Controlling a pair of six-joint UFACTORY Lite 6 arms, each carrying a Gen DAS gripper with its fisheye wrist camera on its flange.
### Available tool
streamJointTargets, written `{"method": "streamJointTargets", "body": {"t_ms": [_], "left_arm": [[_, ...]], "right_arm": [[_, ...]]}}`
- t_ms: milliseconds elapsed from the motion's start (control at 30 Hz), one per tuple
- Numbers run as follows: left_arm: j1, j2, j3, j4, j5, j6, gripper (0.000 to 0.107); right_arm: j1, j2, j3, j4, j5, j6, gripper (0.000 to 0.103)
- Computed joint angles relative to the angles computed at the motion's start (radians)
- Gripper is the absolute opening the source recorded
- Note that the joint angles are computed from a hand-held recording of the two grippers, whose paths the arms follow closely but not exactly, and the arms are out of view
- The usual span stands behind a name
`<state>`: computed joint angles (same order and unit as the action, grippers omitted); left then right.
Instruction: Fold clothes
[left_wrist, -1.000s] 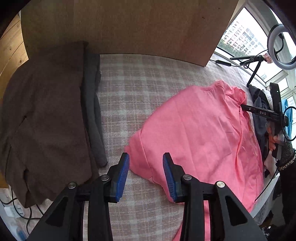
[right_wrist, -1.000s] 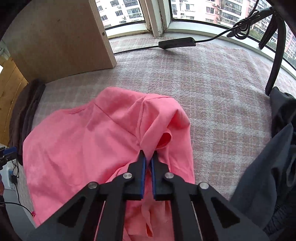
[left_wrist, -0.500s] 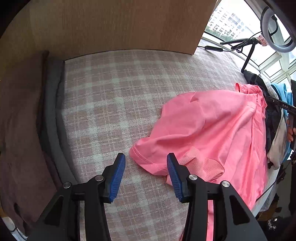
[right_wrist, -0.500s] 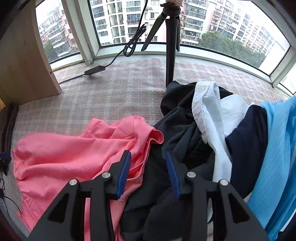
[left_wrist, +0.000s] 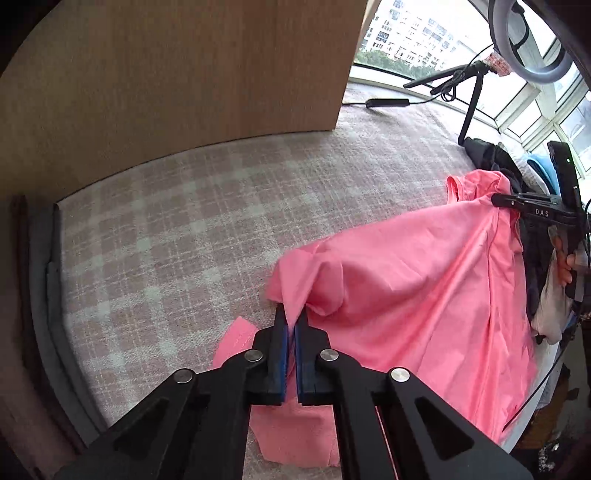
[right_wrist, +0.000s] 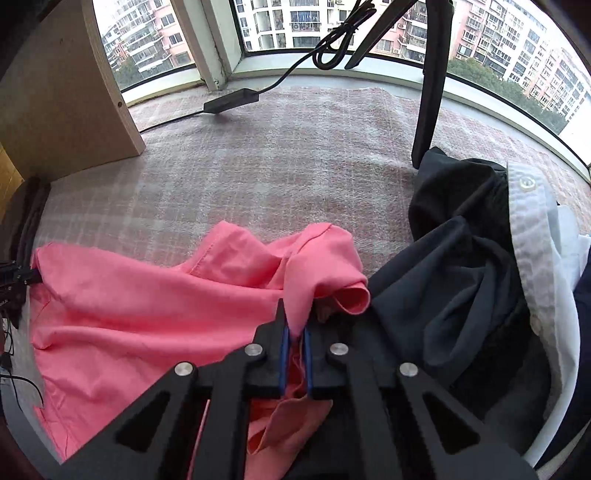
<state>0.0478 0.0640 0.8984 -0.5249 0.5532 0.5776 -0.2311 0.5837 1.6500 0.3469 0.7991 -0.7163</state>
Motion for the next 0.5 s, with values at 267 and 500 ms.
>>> {"method": "streamJointTargets", "body": {"t_ms": [267,500], "left_arm": [[0.131,0.067,0.365,0.271,0.086,-0.240,0.029],[0.276,0.030,0.347,0.152,0.196,-0.109,0.044]], "right_arm": [[0.056,0.013,0.301,0.052,-0.004,0.009,0.006],[0.077,0.346,0.768,-0.179,0.219,0.251,0.039]]}}
